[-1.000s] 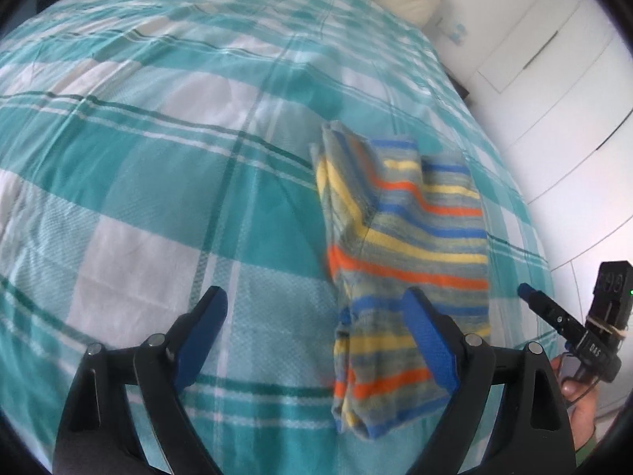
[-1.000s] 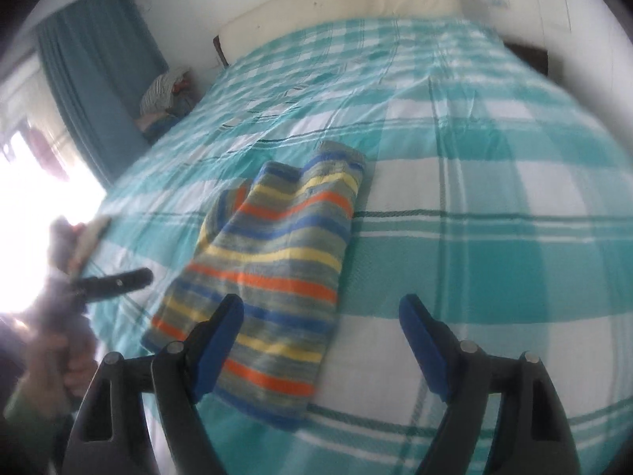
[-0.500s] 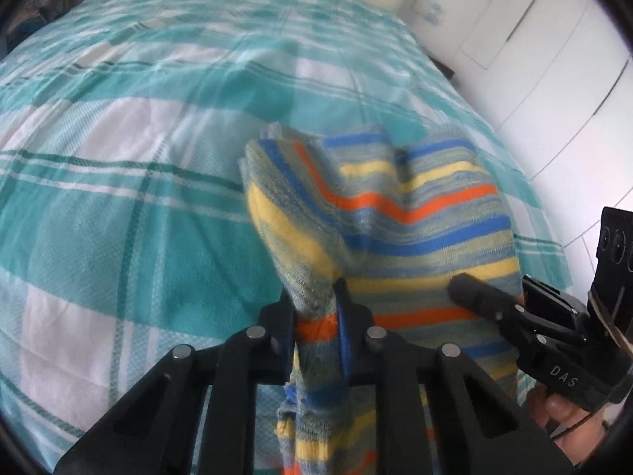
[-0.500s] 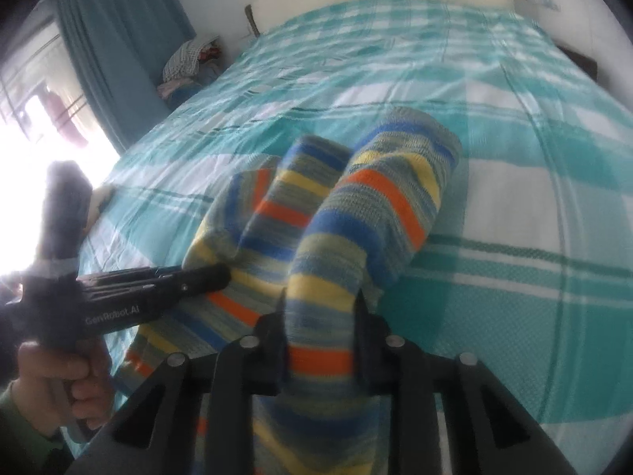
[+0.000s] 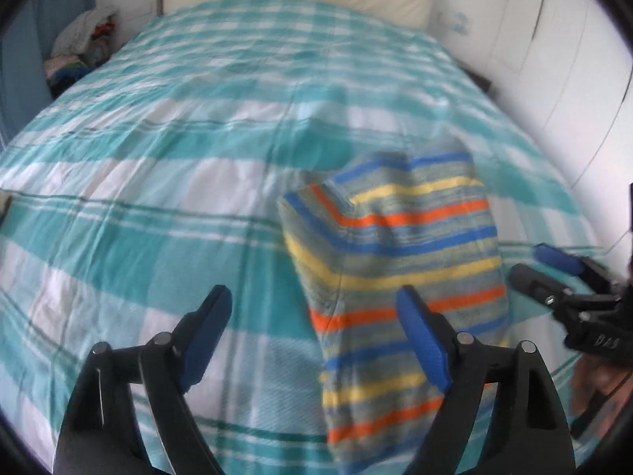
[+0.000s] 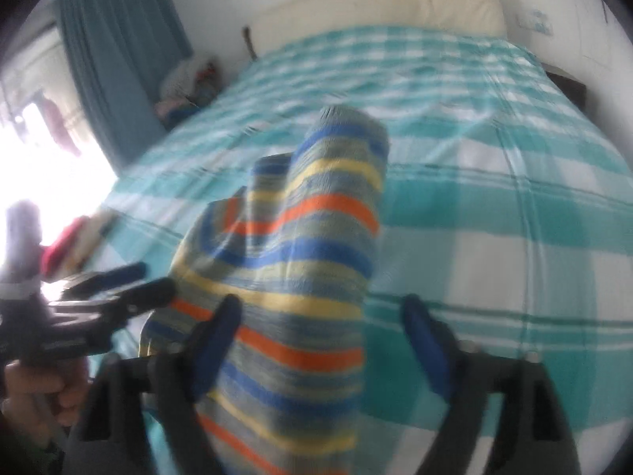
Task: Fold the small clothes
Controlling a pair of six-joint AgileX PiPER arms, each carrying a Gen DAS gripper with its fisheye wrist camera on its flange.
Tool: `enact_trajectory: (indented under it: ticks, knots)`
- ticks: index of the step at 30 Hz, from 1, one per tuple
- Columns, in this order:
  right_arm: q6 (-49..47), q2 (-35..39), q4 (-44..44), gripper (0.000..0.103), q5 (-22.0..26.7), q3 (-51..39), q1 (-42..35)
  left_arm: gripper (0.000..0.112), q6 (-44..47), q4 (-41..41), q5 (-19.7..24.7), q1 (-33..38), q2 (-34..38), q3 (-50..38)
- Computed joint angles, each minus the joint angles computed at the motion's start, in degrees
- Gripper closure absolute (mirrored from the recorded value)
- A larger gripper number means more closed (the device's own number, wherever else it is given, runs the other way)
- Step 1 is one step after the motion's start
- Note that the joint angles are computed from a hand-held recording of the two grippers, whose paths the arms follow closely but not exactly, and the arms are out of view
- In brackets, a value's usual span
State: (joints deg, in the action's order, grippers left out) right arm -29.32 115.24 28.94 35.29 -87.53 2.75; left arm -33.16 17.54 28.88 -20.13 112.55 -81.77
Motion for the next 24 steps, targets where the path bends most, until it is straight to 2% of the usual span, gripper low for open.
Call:
enact_trajectory:
  ticks: [2, 3, 4, 5, 6, 8, 10, 12, 14, 18, 24]
  knots:
    - [-2.4, -4.31, -1.4, 0.013, -3.82, 8.14, -0.86, 0.026, -9.93, 11.46, -0.87, -2.61, -3.24, 7.02]
    - [-2.4, -7.5, -3.48, 0.013, -6.47, 13.02, -0.75, 0.024, -15.62, 17.19, 0.31, -4.72, -5.47, 10.12]
    - [-1.38, -10.33, -5.95, 0.013, -8.23, 16.67, -0.49, 0.022, -21.35, 22.92, 1.09, -6.58, -7.38, 12.85]
    - [-0.95, -13.27, -7.62, 0.013, -9.34, 19.87, -0.29, 0.014, -27.08, 28.65, 1.73, -8.63, -9.39, 15.55]
    - [-1.85, -16.86, -7.81, 0.013, -10.29, 23.35, -0.28, 0.011, -32.8, 34.37, 2.86, -10.89, -11.66, 18.27]
    - [-4.03, -23.51, -6.33, 0.008, -10.81, 28.67, -0.46, 0.011, -41.51, 41.59, 8.54, -16.57, -15.19, 21.12]
    - [-6.33, -30.49, -4.3, 0.007, -9.4, 32.58, -0.86, 0.011, -43.91, 42.61, 15.35, -21.53, -18.03, 21.76]
    - [-4.14, -36.18, -6.56, 0.005, -7.4, 34.76, -0.36, 0.01, -47.49, 43.67, 23.83, -27.04, -20.19, 22.09]
    - [-0.96, -41.23, -9.46, 0.005, -5.25, 36.4, 0.67, 0.01, -48.48, 43.33, 28.19, -30.7, -22.15, 22.51]
    - [4.81, -48.82, -14.88, 0.005, -0.2, 37.62, 2.39, 0.01, -48.81, 38.2, 29.16, -33.73, -27.8, 24.24]
    - [11.49, -56.93, -18.7, 0.005, 7.58, 38.69, 4.44, 0.01, -50.89, 35.46, 34.74, -39.92, -31.78, 24.34]
